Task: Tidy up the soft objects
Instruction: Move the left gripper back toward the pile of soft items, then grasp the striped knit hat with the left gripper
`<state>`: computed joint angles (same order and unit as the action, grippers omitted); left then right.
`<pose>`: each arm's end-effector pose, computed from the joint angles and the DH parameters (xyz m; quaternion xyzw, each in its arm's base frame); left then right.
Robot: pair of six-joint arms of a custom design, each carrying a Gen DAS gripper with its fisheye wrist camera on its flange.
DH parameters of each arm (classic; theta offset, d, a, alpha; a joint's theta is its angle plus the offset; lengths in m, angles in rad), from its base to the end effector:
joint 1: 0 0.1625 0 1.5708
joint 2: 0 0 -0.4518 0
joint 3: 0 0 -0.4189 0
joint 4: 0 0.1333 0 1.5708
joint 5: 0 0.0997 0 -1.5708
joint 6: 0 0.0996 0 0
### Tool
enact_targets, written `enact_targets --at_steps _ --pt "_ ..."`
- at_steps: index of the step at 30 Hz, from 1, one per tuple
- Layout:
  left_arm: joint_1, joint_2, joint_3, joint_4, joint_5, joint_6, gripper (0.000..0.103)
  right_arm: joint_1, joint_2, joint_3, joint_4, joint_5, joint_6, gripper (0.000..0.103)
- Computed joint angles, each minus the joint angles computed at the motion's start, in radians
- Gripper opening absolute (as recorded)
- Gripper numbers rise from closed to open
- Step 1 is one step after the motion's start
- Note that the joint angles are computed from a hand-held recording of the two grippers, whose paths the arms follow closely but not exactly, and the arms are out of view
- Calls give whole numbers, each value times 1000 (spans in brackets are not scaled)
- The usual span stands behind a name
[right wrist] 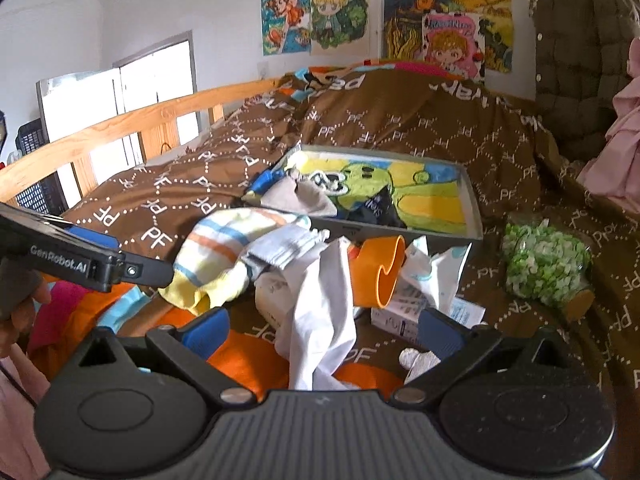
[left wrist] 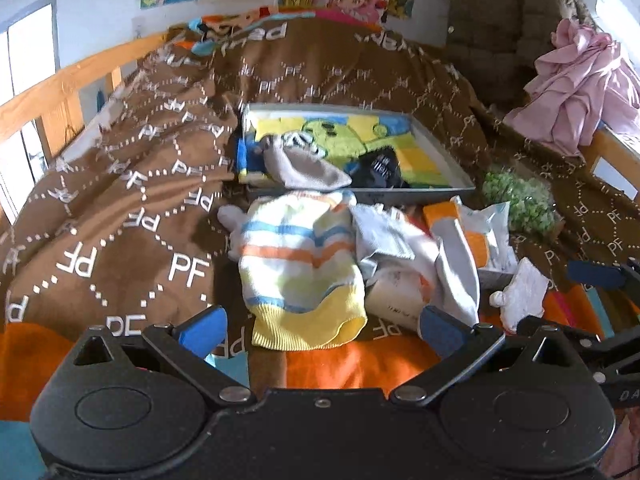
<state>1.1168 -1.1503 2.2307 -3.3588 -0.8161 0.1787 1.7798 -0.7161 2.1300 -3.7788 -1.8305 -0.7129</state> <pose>-0.0402 -0.5419 0.2151 0.1500 0.8685 -0.3665 0.2982 0.2184 -0.5106 0.0490 0.3619 -0.8413 0.3416 0.2112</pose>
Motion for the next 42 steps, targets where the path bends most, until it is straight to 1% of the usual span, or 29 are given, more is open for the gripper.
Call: enact_targets --at_steps 3,7,15,20,23,25,28,30,33,35,36,37,38,39,41,42 --pt "23 7 -26 39 -16 -30 102 -2 1 -7 31 -7 6 103" --pt "48 32 -63 57 -30 6 102 -6 6 -25 81 -16 15 103" --pt "104 90 -161 114 -89 149 102 -11 33 -71 139 -39 52 102" --pt "132 132 -215 122 -113 238 102 -17 56 -111 163 -53 77 100" --pt "149 150 -251 160 -122 220 102 -20 70 -134 185 -59 88 97" --pt "161 152 -273 205 -149 192 101 -22 76 -146 201 -57 88 95" --pt "174 151 -286 223 -181 184 95 -19 87 -161 227 -70 85 90" --pt "175 151 -293 241 -176 177 93 -18 90 -167 245 -76 86 88" --pt "176 150 -300 262 -167 155 86 -16 95 -175 264 -84 84 80" --pt "176 148 -303 272 -161 143 75 -15 98 -177 269 -87 83 73" --pt "175 149 -304 275 -152 136 72 -14 99 -177 269 -88 82 71" --pt "175 149 -307 282 -142 128 66 -13 100 -178 265 -91 81 66" --pt "175 149 -308 289 -136 119 62 -13 100 -178 263 -93 81 61" --pt "174 149 -310 295 -128 112 56 -12 100 -178 262 -95 82 59" --pt "173 149 -314 303 -109 99 46 -12 98 -177 264 -96 84 51" --pt "174 148 -316 308 -104 89 44 -13 96 -177 266 -95 84 49"
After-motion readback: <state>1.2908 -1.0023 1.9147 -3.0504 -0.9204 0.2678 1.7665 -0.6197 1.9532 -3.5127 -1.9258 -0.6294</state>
